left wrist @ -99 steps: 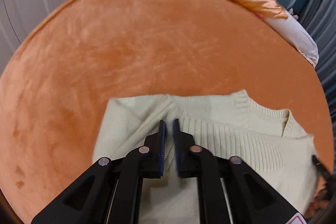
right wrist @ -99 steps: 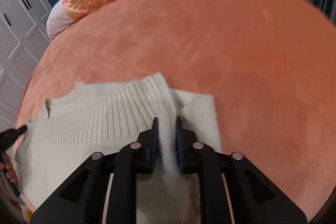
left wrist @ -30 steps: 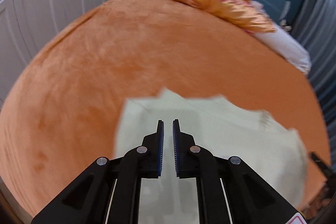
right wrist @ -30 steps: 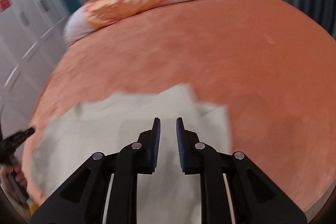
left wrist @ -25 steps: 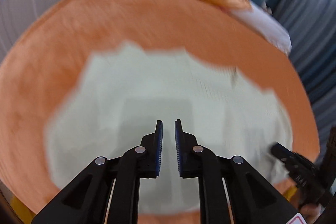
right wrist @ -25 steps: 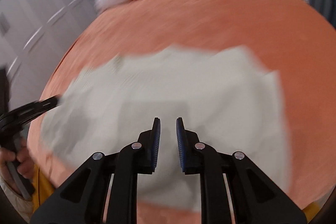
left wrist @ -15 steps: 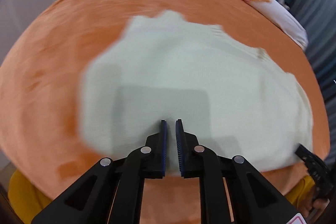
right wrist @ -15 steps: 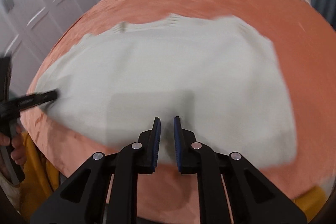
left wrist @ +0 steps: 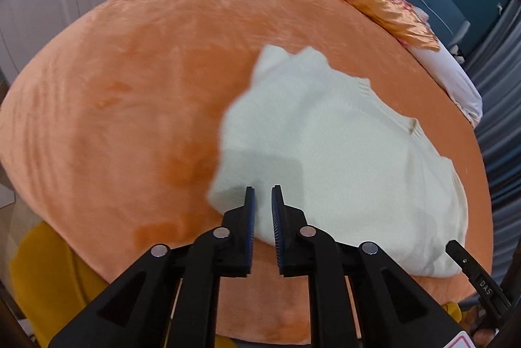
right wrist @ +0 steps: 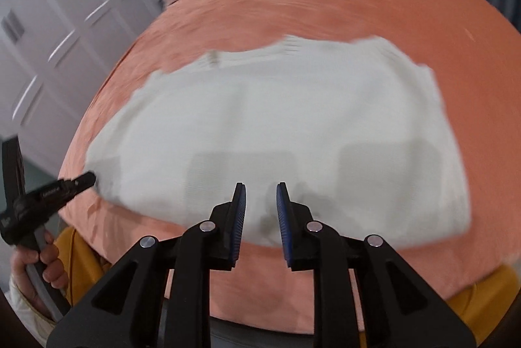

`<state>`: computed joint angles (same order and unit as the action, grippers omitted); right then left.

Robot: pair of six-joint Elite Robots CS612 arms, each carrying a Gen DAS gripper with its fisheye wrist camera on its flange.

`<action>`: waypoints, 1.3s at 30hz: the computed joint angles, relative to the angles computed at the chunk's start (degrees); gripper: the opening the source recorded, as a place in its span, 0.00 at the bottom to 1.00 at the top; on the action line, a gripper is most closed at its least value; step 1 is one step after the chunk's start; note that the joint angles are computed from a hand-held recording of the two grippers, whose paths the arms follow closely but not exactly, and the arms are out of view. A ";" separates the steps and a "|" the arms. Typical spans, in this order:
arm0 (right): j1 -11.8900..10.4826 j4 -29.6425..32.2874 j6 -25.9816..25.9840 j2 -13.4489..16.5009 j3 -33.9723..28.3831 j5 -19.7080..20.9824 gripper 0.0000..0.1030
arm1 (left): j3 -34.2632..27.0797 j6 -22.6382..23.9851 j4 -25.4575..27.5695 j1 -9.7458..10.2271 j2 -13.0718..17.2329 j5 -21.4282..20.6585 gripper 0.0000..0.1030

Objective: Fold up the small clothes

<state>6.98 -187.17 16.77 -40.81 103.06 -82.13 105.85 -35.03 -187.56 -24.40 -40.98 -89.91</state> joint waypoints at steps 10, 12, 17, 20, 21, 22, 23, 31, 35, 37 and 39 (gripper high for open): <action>1.38 6.78 0.12 2.14 -4.92 -0.52 0.19 | 1.72 -1.49 -0.83 2.31 0.08 -1.73 0.25; 1.41 7.07 -0.77 2.12 -5.17 -0.26 0.19 | 1.45 -1.81 -0.94 2.51 0.30 -2.47 0.25; 2.14 10.31 -2.76 3.54 -7.27 -2.53 0.19 | 0.34 -3.90 -1.79 2.83 1.13 -5.50 0.49; 1.89 10.40 -0.68 2.51 -7.09 -1.30 0.21 | -0.54 -4.67 -0.87 2.69 1.56 -6.05 0.50; 1.86 10.20 -0.72 2.39 -7.26 -0.57 0.21 | -0.80 -4.53 -0.29 2.53 1.60 -5.58 0.50; 1.94 10.36 -0.86 2.44 -7.56 -0.69 0.21 | -0.97 -4.39 0.07 2.34 1.61 -5.08 0.50; 2.10 10.98 -1.23 2.63 -8.08 -1.02 0.21 | -1.18 -4.27 0.54 2.13 1.60 -4.42 0.50; 2.09 11.35 -0.89 2.96 -8.43 -1.22 0.21 | -2.48 -1.99 3.03 1.34 1.24 -0.91 0.50; 1.96 11.43 -0.22 2.91 -8.84 -0.80 0.21 | -3.25 -2.10 3.94 1.47 1.58 -1.46 0.50; 1.90 13.09 -0.70 3.34 -9.84 -0.86 0.21 | -3.54 -1.95 4.73 1.35 1.64 -1.36 0.50; 2.00 14.93 -1.98 4.02 -11.01 -1.24 0.21 | -3.77 -1.90 5.26 1.33 1.79 -1.47 0.50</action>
